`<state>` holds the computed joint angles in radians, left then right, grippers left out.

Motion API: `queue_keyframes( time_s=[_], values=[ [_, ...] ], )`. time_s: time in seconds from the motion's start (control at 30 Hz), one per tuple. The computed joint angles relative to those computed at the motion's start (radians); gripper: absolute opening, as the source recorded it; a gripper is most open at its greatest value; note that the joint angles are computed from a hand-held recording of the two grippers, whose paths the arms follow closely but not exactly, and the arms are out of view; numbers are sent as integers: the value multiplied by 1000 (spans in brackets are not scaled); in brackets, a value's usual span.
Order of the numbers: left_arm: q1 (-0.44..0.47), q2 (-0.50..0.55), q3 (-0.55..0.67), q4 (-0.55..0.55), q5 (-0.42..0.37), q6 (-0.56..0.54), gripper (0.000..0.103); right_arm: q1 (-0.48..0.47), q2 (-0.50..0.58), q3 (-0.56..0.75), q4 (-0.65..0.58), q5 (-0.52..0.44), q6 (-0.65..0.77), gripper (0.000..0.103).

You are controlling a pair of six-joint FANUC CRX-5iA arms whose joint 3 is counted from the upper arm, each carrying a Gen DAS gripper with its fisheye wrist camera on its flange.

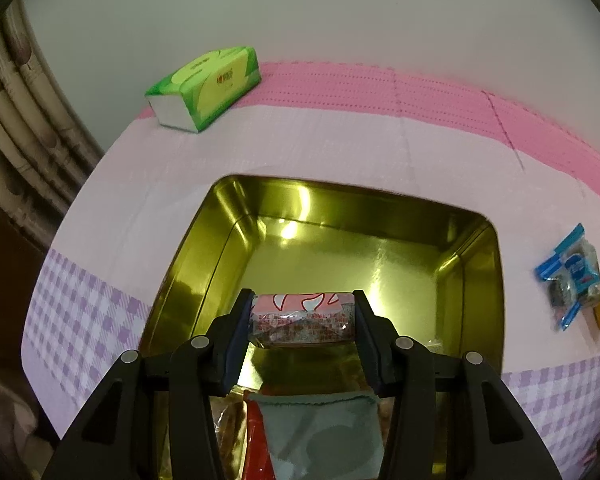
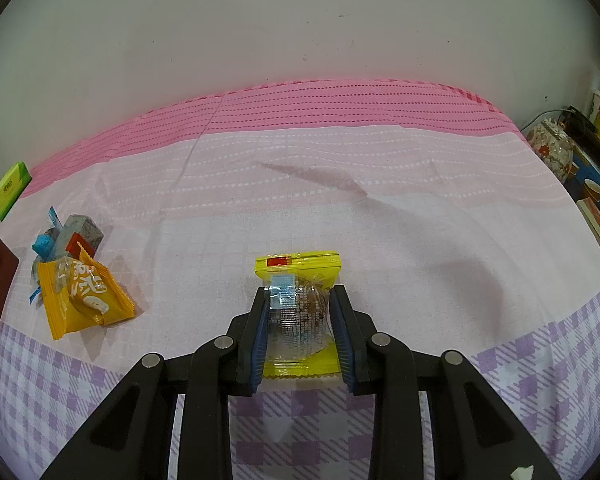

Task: Organize snacks
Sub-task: 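Carry the pink-wrapped cake into the tin and open the left gripper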

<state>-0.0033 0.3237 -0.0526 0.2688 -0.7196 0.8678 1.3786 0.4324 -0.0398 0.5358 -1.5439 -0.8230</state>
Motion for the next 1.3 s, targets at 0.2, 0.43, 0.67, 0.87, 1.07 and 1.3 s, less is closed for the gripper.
queue_keyframes(
  time_s=[0.2,0.43,0.67,0.87,1.07,1.3],
  values=[
    [1,11,11,-27,-20,19,49,1,1,1,-2,-2,0,30],
    [3,13,19,-32,-30,19,49,0,3,4,-5,-5,5,30],
    [-1,1,11,-52,-22,6,55,-2,8,12,-10,-11,17,30],
    [5,-37,-29,-28,-6,-48,61,-4,10,16,-13,-14,17,30],
    [21,-86,-79,35,12,-110,63,-4,12,20,-16,-18,23,30],
    [59,-152,-151,124,4,-172,64,-6,10,20,-20,-23,36,30]
  ],
)
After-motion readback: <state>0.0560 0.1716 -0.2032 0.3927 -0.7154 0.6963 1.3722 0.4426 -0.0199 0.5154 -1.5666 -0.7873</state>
